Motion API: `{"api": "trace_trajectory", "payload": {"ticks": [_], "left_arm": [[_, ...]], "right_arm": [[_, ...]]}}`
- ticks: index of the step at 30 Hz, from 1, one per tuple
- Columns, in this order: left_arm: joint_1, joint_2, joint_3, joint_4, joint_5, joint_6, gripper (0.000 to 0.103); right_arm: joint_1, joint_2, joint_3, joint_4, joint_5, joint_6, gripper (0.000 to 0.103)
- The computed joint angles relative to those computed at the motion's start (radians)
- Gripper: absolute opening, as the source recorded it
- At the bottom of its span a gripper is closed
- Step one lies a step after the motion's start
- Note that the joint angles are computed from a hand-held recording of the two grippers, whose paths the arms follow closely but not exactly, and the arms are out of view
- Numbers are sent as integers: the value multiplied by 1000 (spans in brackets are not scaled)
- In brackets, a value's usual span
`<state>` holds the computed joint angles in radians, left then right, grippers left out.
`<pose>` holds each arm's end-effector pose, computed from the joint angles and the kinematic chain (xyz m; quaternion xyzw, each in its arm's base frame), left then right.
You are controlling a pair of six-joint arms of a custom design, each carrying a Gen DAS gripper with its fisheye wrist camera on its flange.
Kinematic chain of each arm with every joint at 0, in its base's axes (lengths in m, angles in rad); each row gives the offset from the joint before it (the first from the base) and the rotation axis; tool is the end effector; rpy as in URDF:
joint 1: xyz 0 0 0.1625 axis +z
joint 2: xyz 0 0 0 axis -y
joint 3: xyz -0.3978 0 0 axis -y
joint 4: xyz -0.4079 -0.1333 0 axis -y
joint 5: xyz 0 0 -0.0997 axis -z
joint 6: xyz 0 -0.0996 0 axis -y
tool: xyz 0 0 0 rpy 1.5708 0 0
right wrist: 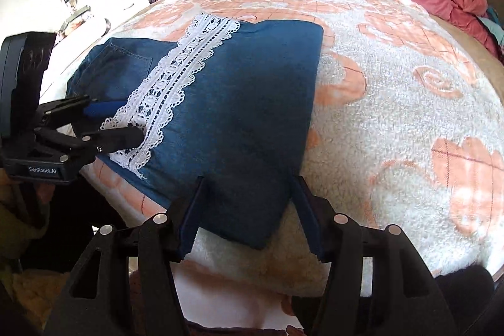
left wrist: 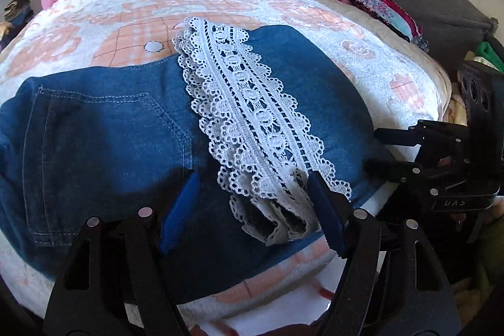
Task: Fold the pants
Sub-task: 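Open the left tool and release the folded lace edge onto the pants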
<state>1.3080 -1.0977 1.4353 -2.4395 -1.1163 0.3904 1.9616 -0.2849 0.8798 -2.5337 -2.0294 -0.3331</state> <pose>-0.0102 -0.7195 0.3548 0.2456 0.9094 -0.2413 0.2333 0.4043 -0.7471 -0.0018 0.3001 -0.9101 0.1846 0.2182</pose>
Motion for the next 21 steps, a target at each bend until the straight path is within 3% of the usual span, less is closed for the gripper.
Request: {"api": "trace_trajectory", "payload": {"ticks": [21], "left_arm": [[-2, -64, 45, 31, -2, -119, 64]], "right_arm": [[5, -10, 21, -32, 14, 5, 61]]}}
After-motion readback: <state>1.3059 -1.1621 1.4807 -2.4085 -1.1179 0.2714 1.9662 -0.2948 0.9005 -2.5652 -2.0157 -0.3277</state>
